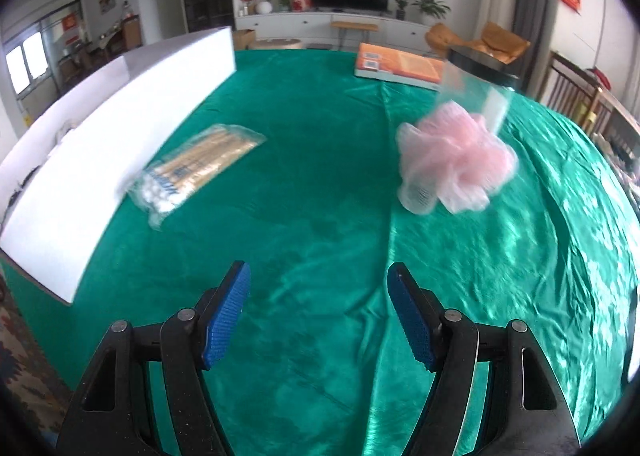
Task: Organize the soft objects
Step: 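Release the black bundle and teal pouch into the white box, then move the left gripper over the cotton swab pack and align with it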
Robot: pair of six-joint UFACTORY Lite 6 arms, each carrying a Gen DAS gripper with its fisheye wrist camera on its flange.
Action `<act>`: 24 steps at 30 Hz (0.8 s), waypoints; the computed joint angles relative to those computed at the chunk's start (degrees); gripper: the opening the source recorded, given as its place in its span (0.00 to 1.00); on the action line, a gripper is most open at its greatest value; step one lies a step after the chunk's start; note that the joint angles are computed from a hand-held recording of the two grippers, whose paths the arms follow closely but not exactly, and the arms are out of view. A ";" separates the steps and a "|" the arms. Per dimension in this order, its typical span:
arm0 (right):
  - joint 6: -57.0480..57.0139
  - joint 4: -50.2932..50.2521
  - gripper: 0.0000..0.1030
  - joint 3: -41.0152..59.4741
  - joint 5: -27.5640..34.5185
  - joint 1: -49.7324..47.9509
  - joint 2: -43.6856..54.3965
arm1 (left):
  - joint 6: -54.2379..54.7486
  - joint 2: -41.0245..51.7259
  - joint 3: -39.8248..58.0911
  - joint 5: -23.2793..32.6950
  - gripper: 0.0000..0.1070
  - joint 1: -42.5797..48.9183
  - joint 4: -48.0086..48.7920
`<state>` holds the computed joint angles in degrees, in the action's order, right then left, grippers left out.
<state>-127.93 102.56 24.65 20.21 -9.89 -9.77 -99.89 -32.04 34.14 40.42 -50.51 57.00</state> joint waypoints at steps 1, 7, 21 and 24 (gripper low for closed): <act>-3.26 2.20 0.72 -0.46 1.41 -3.35 0.98 | 0.08 3.12 1.83 -1.54 0.90 -0.28 0.02; 5.85 -7.18 0.72 2.95 10.59 -16.89 4.42 | 18.60 23.43 19.59 -12.65 0.90 5.36 -13.03; 1.22 -3.59 0.72 1.26 13.06 -17.30 4.08 | 49.17 75.85 67.52 2.02 0.90 12.39 -27.58; 2.66 -5.01 0.72 1.98 13.65 -17.65 5.03 | 46.67 77.25 68.12 3.56 0.90 12.78 -24.69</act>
<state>-125.27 97.55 26.63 33.87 -27.54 -4.73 -53.23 45.21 102.25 43.99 -37.73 32.31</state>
